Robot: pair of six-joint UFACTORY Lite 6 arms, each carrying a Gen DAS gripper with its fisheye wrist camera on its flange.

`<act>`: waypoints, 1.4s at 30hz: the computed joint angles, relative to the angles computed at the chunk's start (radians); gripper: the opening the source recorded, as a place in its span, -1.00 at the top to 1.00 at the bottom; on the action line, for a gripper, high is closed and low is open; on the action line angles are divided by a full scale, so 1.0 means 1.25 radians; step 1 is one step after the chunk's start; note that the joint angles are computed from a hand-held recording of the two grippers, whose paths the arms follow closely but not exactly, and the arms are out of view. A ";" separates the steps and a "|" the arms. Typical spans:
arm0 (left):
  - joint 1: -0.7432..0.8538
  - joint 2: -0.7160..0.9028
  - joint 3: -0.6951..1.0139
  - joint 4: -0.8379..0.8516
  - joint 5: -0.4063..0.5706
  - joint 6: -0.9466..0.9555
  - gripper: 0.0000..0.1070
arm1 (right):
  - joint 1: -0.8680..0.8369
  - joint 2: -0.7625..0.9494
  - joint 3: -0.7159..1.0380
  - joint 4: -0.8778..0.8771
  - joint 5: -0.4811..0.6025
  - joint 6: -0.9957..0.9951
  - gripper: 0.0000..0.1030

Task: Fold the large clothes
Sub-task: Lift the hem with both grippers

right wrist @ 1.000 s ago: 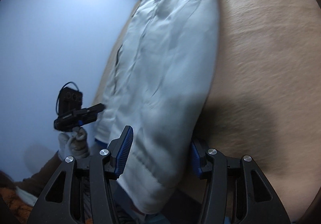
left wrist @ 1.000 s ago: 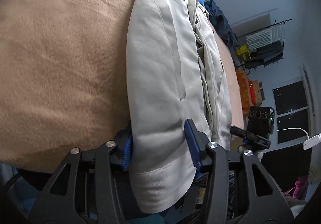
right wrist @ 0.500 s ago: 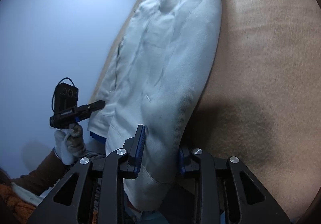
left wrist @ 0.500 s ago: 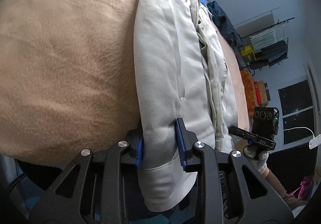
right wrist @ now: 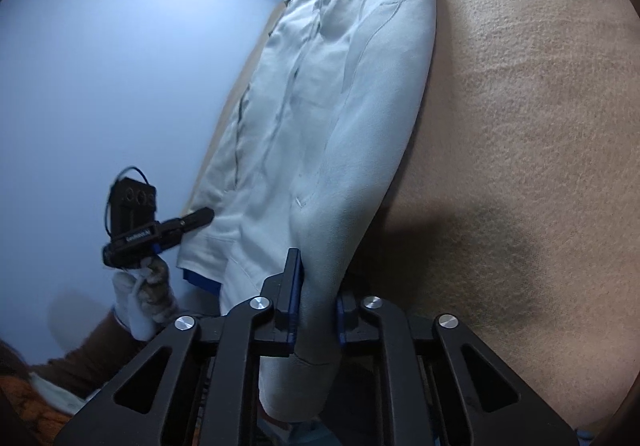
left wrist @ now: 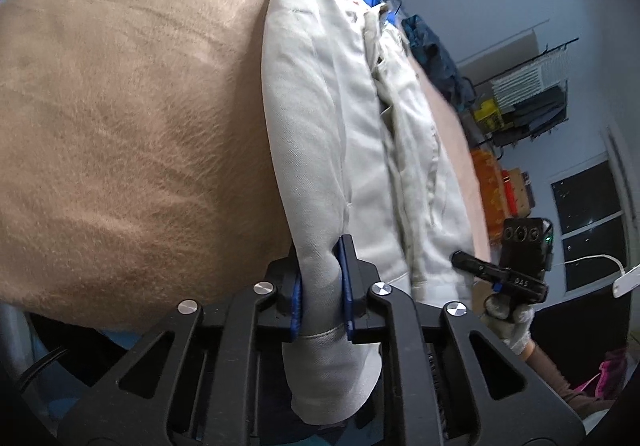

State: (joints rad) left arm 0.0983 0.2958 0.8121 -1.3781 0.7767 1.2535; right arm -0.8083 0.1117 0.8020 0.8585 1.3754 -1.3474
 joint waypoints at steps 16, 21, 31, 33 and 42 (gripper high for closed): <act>-0.049 -0.034 0.149 0.034 0.050 -0.193 0.80 | 0.031 -0.019 0.028 0.081 0.036 0.040 0.84; -0.090 0.023 0.298 0.102 0.031 -0.319 0.81 | 0.070 0.018 0.130 0.111 0.036 0.124 0.85; -0.130 0.327 0.737 0.258 0.004 -0.581 0.82 | 0.180 0.184 0.383 0.151 -0.051 0.287 0.85; -0.133 0.410 0.842 0.293 0.008 -0.639 0.82 | 0.196 0.231 0.434 0.155 -0.071 0.313 0.85; -0.147 0.714 1.196 0.407 0.007 -0.828 0.82 | 0.232 0.433 0.592 0.162 -0.138 0.407 0.85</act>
